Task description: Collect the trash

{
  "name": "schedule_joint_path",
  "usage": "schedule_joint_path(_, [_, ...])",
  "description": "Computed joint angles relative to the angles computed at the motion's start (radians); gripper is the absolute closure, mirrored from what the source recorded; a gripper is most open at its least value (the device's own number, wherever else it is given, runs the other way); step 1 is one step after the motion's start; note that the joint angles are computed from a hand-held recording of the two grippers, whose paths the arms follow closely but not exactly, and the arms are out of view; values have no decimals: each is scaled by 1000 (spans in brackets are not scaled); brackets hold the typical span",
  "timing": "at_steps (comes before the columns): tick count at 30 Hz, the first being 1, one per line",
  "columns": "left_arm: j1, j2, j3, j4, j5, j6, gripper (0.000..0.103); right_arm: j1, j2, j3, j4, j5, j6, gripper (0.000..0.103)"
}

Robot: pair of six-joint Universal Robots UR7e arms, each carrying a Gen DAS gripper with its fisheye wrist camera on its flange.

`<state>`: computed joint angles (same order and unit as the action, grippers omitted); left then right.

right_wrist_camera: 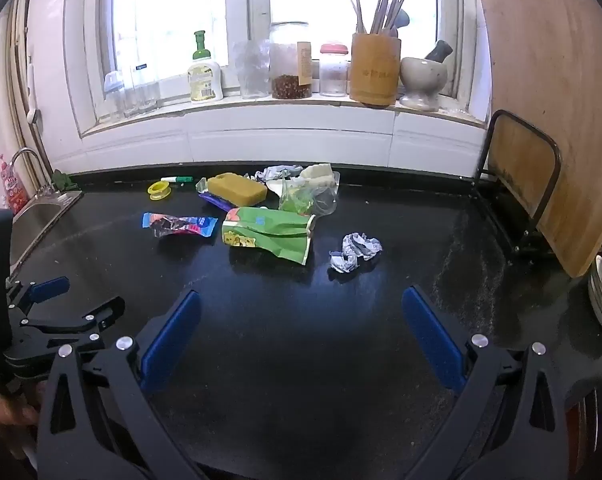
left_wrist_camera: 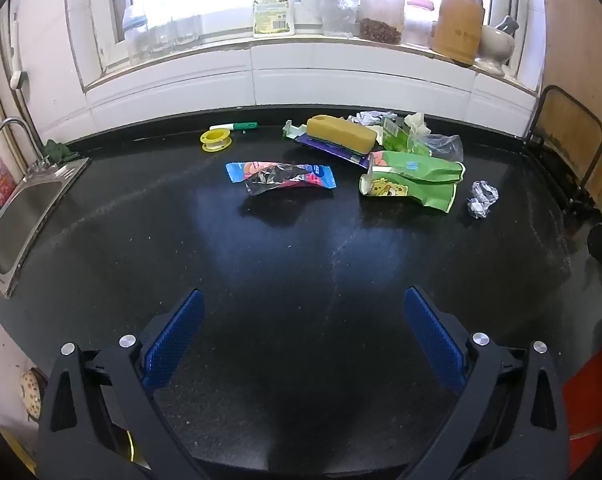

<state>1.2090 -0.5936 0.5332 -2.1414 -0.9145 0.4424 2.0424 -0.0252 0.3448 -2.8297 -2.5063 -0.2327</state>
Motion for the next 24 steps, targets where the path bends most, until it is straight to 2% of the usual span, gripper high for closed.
schedule_joint_path(3, [1,5,-14,17,-5,-12,6,1,-16,35,-37,6,-8,6])
schedule_joint_path(5, [0,4,-10,12,-3,-9,6,0,-9,12,15,3,11,6])
schedule_joint_path(9, [1,6,-17,22,-7,-14,6,0,-4,0,27,-1,13,6])
schedule_joint_path(10, [-1,-15,25,2,-6,-15,6,0,-1,-7,30,-1,15,6])
schedule_joint_path(13, [-2,-23,42,-13,-8,-11,6,1,9,-32,45,-5,14,6])
schedule_joint_path(15, [-1,-3,2,4,-5,-5,6,1,15,-50,61,-7,18,6])
schedule_joint_path(18, [-7,-18,27,-5,-6,-1,6,0,-2,-1,34,-6,21,6])
schedule_joint_path(24, [-8,-23,34,-8,-9,3,6,0,-3,-1,36,-4,24,6])
